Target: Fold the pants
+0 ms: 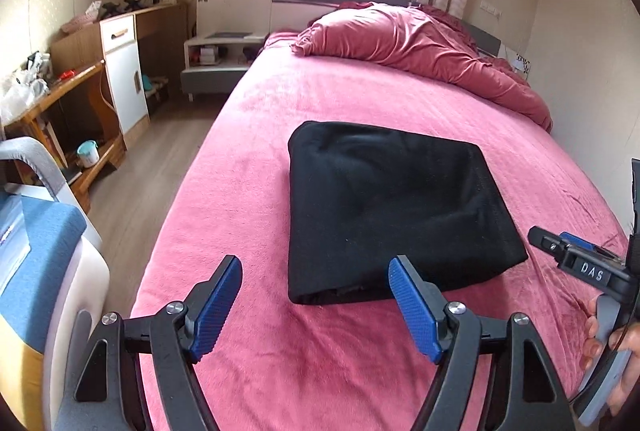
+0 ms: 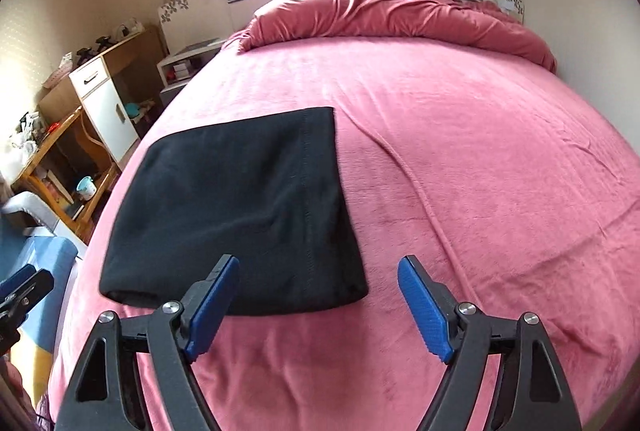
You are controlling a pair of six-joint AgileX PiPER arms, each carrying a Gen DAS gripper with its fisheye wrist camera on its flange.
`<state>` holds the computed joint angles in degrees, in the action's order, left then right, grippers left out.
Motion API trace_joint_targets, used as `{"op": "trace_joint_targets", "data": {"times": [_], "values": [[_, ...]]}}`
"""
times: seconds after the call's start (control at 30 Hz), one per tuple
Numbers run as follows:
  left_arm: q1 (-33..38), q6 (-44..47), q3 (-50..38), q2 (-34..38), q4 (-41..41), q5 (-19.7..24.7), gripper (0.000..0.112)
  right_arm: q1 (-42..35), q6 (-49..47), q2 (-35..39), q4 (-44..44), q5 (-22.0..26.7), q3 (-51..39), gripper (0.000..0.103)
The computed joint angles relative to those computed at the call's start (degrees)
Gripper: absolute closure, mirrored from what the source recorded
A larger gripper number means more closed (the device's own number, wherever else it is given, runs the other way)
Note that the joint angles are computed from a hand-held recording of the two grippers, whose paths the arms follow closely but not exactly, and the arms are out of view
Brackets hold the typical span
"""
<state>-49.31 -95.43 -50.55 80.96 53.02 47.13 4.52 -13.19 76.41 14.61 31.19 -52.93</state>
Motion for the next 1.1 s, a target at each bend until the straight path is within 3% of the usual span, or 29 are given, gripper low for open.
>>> {"op": "trace_joint_targets", "data": {"times": [0.37, 0.57, 1.1], "values": [[-9.1, -5.6, 1.0, -1.8, 0.9, 9.0, 0.035, 10.0, 13.7, -5.7, -11.9, -2.6, 6.0, 0.021], [-11.9, -6.6, 1.1, -2.0, 0.7, 10.7, 0.035, 13.5, 21.8, -8.1, -18.7, -1.8, 7.5, 0.021], [-14.9, -8.0, 0.3, -1.9, 0.3, 14.4, 0.034, 16.9, 29.2, -10.4, -24.8, -0.9, 8.7, 0.019]]}}
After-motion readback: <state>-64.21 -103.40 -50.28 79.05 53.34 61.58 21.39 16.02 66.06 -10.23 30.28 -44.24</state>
